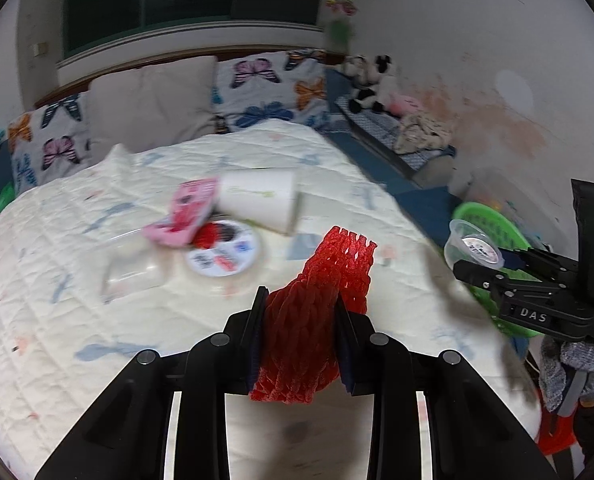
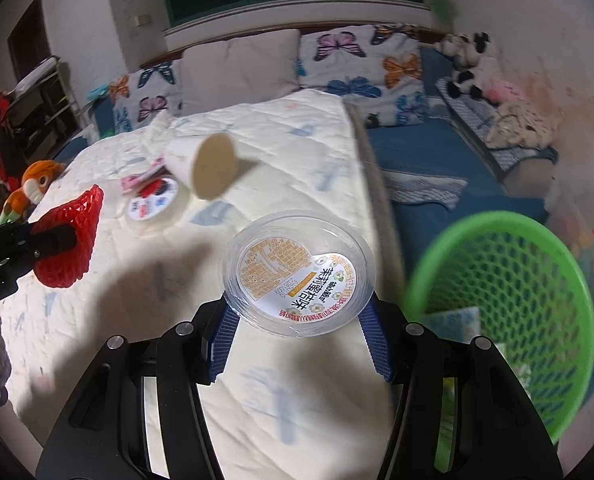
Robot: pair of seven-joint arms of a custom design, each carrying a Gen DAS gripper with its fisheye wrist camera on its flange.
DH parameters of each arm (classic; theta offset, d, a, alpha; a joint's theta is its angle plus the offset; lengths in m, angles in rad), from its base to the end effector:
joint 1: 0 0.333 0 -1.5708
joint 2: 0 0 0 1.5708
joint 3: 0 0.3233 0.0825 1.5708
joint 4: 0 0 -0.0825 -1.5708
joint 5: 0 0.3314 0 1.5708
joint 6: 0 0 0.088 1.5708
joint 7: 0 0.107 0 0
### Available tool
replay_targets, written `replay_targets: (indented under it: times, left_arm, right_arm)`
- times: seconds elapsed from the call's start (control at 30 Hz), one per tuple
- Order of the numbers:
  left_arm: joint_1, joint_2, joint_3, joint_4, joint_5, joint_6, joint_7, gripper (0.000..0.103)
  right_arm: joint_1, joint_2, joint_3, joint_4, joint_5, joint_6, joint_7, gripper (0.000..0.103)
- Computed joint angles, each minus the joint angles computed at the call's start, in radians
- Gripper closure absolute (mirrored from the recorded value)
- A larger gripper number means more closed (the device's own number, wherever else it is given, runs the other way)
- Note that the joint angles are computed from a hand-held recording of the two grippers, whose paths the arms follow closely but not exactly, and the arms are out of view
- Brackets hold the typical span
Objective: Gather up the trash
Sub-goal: 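Carry the mesh net and clear container over the green basket and release both, then move both tools back over the bed toward the remaining trash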
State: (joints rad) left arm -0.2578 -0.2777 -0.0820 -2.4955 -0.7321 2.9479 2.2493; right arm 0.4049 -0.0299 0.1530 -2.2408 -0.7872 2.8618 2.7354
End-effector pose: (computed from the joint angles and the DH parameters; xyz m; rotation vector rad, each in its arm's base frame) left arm 0.4208 -0.1046 0.4987 -1.4997 2.1543 -0.9678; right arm 0.4143 0.3053 0.4817 -1.8105 1.6597 -0.5208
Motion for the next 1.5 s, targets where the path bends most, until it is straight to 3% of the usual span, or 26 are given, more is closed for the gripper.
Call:
replay_targets:
  times: [0.3,0.77,0.9,1.3,1.5]
  left_arm:
    - [-0.074,0.059,-0.081,0.061,0.018,0.002,-0.054,0.074]
    - [-0.124,0.189,-0.179,0.195,0.126,-0.006,-0.18,0.074]
    - [-0.133,0.223,-0.196,0.231,0.155,-0.011,-0.213,0.074]
    - [-0.155,0.316,-0.236,0.315,0.252,-0.03,-0.33,0.071]
    - [-0.162,0.349,-0.244,0.334,0.297,-0.037,-0.387,0.06]
  right_arm:
    - [-0.092,-0.154,-0.009,-0.188,-0.008,0.007,0.044,0.046]
    - [-0.23,-0.324,0.0,-0.371,0.068,0.009,0.015,0.045]
    - [-0.25,-0.351,-0.006,-0.405,0.103,0.03,-0.011,0.039]
    - [-0.309,-0.433,0.008,-0.477,0.159,0.064,-0.06,0.035]
    - [-0.333,-0.465,0.015,-0.501,0.188,0.078,-0.084,0.034]
